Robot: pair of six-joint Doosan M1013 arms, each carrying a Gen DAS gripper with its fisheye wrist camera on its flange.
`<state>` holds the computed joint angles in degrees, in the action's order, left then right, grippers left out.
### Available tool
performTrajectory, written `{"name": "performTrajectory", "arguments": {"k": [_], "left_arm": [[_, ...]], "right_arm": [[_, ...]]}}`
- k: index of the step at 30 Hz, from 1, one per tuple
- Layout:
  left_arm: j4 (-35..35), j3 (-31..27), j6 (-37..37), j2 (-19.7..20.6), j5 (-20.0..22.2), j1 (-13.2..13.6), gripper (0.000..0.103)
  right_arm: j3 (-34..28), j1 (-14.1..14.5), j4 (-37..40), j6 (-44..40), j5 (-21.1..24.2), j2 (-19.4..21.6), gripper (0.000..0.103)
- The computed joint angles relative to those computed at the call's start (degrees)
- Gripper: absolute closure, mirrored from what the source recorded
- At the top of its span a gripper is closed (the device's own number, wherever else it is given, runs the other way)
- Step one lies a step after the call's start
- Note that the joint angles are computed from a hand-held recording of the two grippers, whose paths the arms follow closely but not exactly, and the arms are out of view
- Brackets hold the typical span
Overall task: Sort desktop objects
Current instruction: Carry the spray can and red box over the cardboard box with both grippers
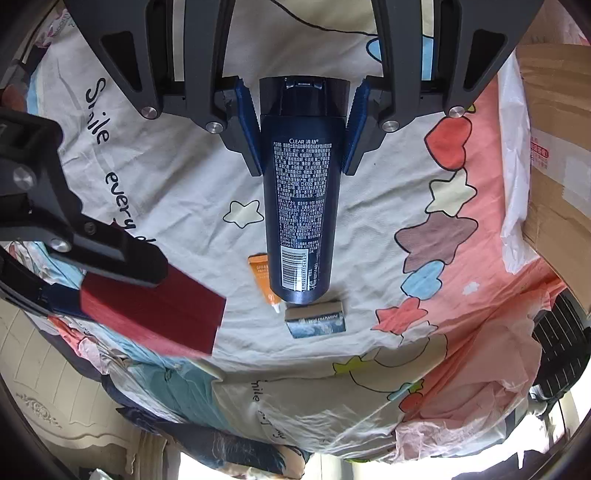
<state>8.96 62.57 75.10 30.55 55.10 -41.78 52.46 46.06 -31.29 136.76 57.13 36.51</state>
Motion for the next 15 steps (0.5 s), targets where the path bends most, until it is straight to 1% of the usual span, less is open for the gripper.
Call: {"name": "performTrajectory", "arguments": {"k": [10, 15], "left_arm": [[2.9, 0.7, -1.8, -2.4, -1.0, 0.3, 0.06], [4.9, 1.7, -2.7, -4.2, -1.9, 0.3, 0.06]], "right_arm": [[-2.1, 0.6, -0.3, -0.9, 1.0, 0.7, 0.035], [-3.6, 1.3, -1.4, -1.3, 0.5, 1.0, 0.035]]}}
